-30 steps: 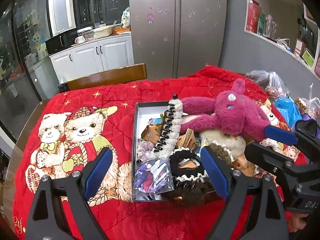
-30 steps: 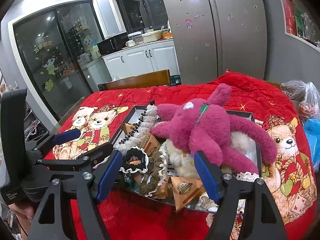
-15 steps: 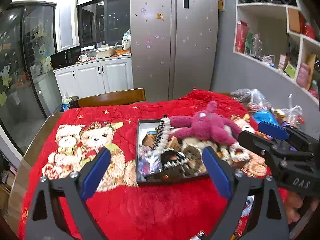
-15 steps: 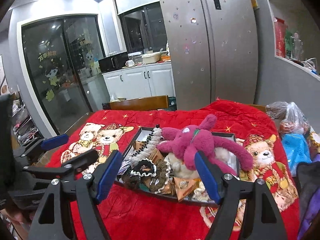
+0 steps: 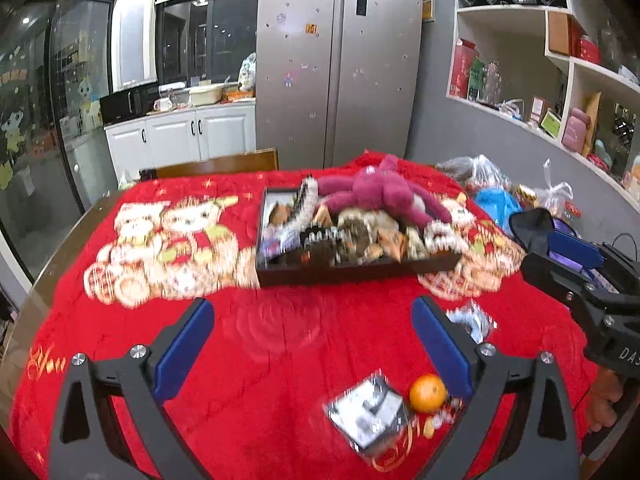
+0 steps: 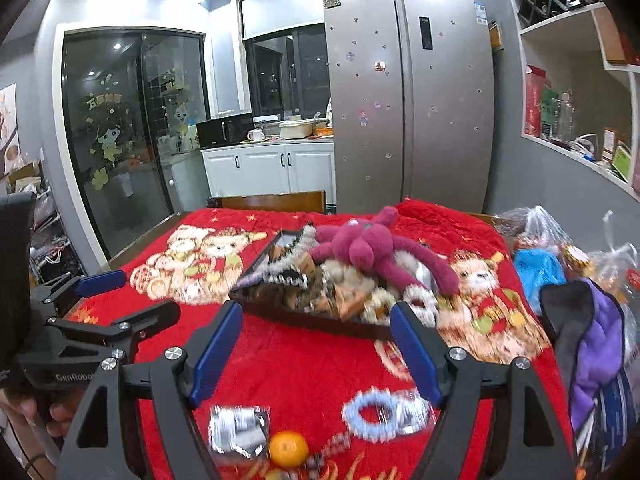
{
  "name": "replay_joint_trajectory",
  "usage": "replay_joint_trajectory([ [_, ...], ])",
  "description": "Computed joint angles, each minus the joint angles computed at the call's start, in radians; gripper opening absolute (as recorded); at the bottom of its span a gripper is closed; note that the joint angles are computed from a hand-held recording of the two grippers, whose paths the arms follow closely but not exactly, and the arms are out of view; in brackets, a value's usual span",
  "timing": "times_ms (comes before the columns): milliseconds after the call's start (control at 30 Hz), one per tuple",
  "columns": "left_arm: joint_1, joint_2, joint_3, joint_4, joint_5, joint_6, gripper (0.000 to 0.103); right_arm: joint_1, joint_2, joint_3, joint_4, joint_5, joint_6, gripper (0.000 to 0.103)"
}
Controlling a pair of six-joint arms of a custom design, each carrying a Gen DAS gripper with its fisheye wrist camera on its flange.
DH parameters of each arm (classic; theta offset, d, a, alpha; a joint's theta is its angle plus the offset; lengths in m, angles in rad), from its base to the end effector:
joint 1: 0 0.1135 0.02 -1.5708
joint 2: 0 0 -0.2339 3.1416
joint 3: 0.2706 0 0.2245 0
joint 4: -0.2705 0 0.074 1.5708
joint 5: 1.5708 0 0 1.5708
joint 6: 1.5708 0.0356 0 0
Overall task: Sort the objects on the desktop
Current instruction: 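Move both open tools back to the remaining items in front of the tray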
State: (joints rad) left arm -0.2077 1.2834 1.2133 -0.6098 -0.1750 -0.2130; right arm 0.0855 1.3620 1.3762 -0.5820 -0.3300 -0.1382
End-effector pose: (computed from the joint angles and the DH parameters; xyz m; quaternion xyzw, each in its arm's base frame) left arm 0.2542 -0.0472 0.3140 -0.0400 0.8988 -0.0125 0.4363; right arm 0.2758 0.0352 0.3475 -0.1750 0.8507 0.1315 0.4779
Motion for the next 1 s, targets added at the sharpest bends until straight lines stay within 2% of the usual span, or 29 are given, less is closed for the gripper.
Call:
replay_joint_trajectory([
  [133, -0.036, -0.059, -0.117, 0.019, -0.018, -0.044, 0.1, -0.03, -0.076, -0.112, 0.009, 0.0, -0.022, 0.079],
  [200, -0.048, -0.066, -0.161, 0.028, -0.011, -0.052, 0.1, -0.021, -0.058, -0.096, -0.026, 0.01, -0.048, 0.079],
  [300, -0.062, -0.055, -0.202, 0.037, -0.015, -0.065, 0.1, -0.012, -0.075, -0.132, -0.002, 0.042, -0.055, 0.079],
  [467, -0.06, -0.028, -0.226, 0.068, -0.003, -0.057, 0.1, -0.026, -0.07, -0.178, 0.011, 0.051, -0.073, 0.079],
  [733, -0.034, 0.046, -0.239, 0.105, 0.045, -0.064, 0.1, 0.007, -0.053, -0.212, 0.062, 0.145, -0.097, 0.079],
  [1000, -0.059, 0.132, -0.256, 0.155, 0.067, -0.065, 0.1, -0.037, 0.053, -0.193, 0.088, 0.137, -0.082, 0.079],
])
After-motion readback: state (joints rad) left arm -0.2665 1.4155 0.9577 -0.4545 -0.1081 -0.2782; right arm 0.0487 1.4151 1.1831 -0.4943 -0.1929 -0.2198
